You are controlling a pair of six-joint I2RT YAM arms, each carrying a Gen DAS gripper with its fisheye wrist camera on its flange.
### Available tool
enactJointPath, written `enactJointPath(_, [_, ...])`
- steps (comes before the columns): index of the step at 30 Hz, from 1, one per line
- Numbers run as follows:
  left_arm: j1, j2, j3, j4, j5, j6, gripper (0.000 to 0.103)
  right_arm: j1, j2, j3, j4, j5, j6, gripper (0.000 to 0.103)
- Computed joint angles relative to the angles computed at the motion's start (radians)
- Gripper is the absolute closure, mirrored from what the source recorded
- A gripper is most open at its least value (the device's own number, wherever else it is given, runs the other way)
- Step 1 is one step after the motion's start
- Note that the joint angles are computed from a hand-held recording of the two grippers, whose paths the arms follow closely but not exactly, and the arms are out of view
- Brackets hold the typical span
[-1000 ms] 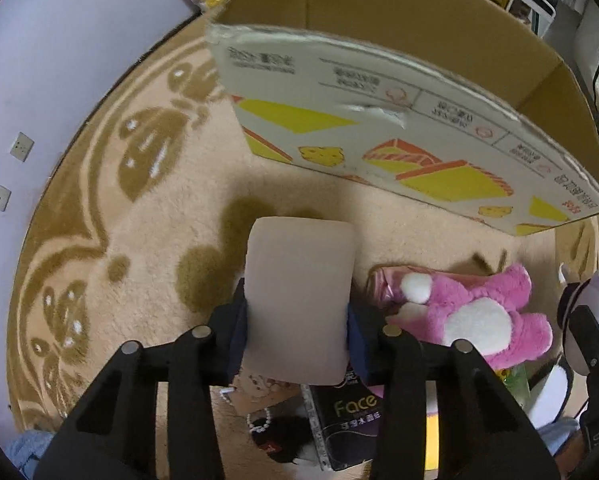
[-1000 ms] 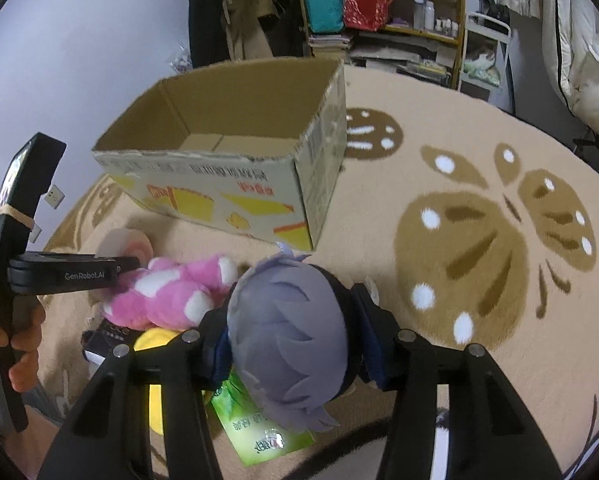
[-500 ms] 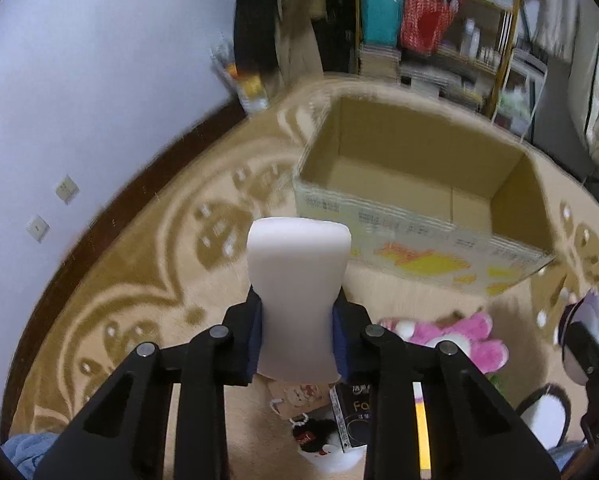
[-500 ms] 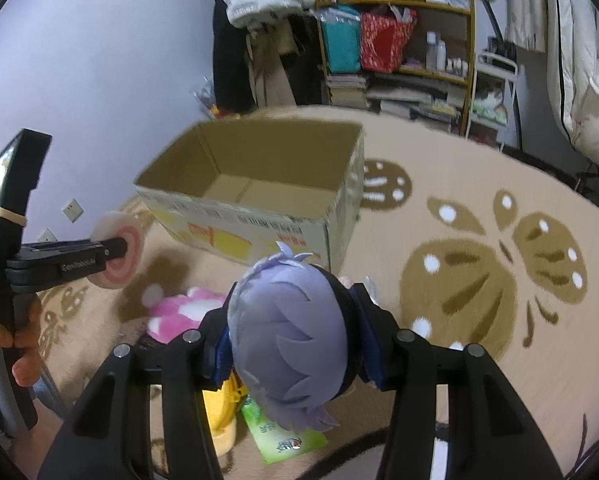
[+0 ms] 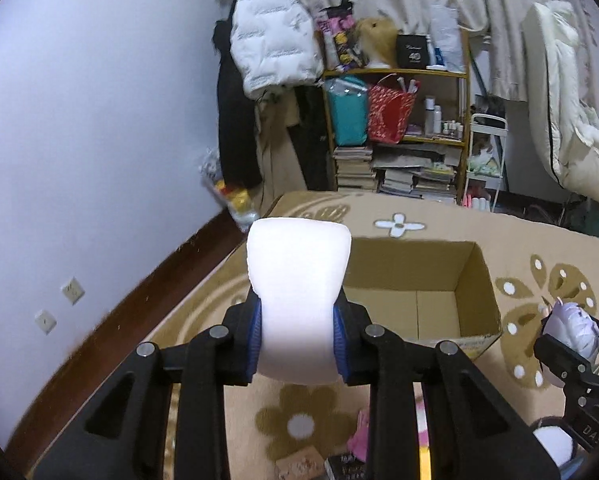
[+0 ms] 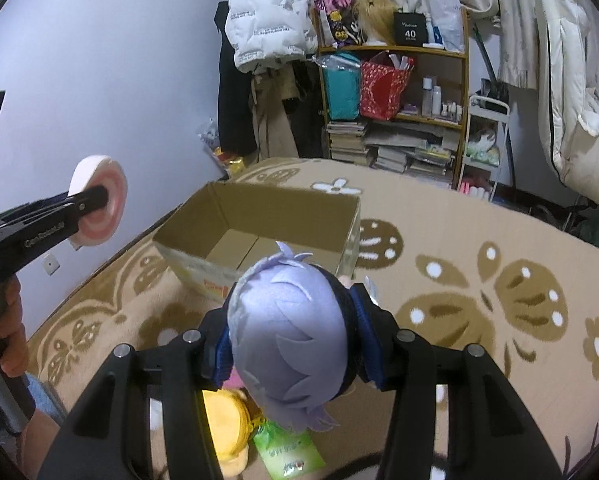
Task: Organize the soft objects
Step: 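Lift the pink roll and doll and carry both over the cardboard box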
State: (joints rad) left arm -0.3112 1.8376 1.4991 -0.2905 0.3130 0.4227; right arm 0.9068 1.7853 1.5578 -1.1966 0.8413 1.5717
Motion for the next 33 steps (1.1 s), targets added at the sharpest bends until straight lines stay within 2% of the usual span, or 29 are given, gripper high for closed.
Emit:
enactJointPath(10, [-0.067,0.054,-0.007,0.076,-0.035,0.026,0.075,-0.058,-0.014,0.012,0.077,0.052,-0.158,0.049])
enactJointPath(19, [-0.097,0.125,0.043,0.095,-0.055,0.009,0.074,-0.13,-0.057,-0.07,0.217,0.07,-0.271,0.049])
enactJointPath(25, [-0.101,0.165,0.071,0.096,-0.051,0.011,0.074,-0.142,-0.049,-0.091,0.26,0.096,-0.328,0.049])
enactJointPath(33, [-0.111,0.215,0.113,0.085,-0.06,0.009,0.074,-0.187,-0.049,-0.132,0.398,0.097,-0.476,0.049])
